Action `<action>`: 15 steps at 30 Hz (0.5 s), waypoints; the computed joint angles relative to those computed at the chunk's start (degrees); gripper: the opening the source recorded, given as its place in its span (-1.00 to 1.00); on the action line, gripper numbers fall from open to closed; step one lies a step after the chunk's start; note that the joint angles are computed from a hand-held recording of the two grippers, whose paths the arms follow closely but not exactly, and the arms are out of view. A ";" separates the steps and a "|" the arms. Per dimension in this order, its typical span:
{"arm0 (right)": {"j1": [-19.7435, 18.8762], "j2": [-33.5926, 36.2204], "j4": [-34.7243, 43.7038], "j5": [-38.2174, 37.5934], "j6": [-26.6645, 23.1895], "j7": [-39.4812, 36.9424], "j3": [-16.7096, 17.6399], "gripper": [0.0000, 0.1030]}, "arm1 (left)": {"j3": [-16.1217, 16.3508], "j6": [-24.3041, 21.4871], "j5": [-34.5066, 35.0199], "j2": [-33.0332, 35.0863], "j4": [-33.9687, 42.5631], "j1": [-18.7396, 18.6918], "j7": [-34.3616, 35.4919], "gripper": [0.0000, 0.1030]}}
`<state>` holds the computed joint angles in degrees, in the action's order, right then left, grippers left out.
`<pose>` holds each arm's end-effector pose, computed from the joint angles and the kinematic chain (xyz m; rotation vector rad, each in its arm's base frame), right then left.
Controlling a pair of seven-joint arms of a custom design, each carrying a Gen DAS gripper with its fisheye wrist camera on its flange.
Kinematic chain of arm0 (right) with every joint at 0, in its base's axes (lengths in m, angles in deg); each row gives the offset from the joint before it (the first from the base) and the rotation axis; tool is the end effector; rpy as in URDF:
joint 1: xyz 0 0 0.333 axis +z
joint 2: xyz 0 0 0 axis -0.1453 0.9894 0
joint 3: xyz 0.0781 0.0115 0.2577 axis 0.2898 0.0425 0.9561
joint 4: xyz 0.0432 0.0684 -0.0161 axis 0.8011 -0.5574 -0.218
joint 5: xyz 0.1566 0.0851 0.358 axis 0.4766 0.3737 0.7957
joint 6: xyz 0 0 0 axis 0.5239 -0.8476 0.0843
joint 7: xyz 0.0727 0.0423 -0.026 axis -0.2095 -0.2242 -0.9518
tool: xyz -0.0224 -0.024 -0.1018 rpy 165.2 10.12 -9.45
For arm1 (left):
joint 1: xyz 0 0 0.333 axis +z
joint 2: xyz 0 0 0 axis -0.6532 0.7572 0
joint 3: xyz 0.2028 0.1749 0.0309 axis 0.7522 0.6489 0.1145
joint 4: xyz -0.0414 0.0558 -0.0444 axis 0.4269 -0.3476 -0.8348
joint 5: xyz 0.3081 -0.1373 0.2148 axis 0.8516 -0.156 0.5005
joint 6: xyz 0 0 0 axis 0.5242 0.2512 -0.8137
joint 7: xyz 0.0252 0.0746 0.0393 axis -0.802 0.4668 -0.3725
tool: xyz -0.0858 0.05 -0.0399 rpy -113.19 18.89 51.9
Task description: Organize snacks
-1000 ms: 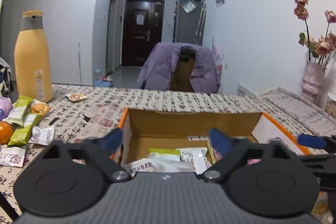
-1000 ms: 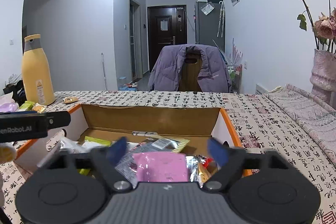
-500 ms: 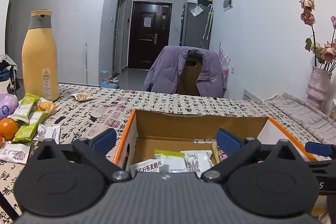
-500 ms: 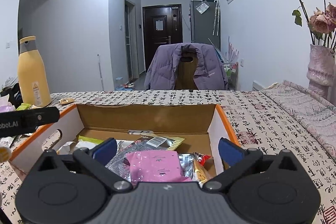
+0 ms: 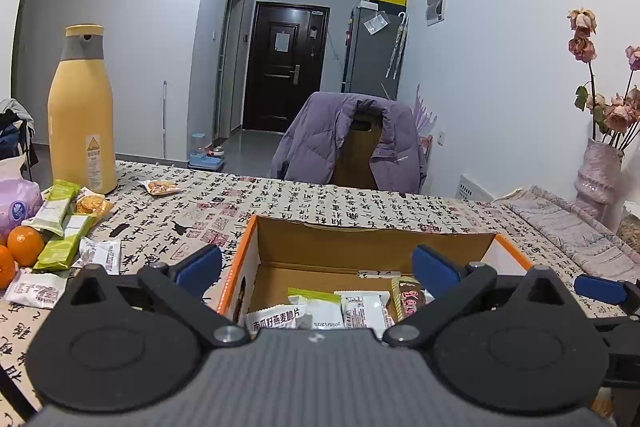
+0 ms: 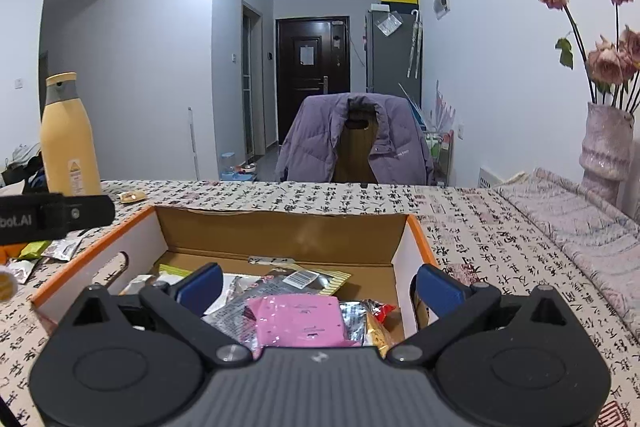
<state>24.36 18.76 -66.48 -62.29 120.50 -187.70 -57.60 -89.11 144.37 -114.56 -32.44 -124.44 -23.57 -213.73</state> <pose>0.6393 0.2897 0.2630 -1.1920 1.8221 -1.2080 0.7555 -0.0186 0.2837 -1.1856 1.8858 -1.4249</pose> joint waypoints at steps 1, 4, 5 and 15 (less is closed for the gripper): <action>0.25 -0.29 -0.33 -0.16 -0.18 0.02 0.03 1.00 | -0.46 -0.15 -0.68 -0.56 -0.95 0.71 0.77 1.00; 0.90 -1.62 -1.91 -0.60 -0.98 -0.04 0.46 1.00 | -0.39 -0.69 -2.46 -2.64 -3.77 1.86 2.22 1.00; 1.06 -2.16 -2.56 -0.72 -1.31 -0.09 0.69 1.00 | -0.32 -0.73 -3.41 -3.48 -4.87 2.18 3.05 1.00; 2.36 -6.78 -8.76 -2.11 -5.81 1.12 4.35 1.00 | 3.37 -5.62 -15.57 -12.30 -15.72 4.80 12.28 1.00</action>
<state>26.73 11.98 -75.25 -64.40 114.70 -186.59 -53.25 -85.74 138.74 -130.13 -44.73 -140.17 -18.78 -201.45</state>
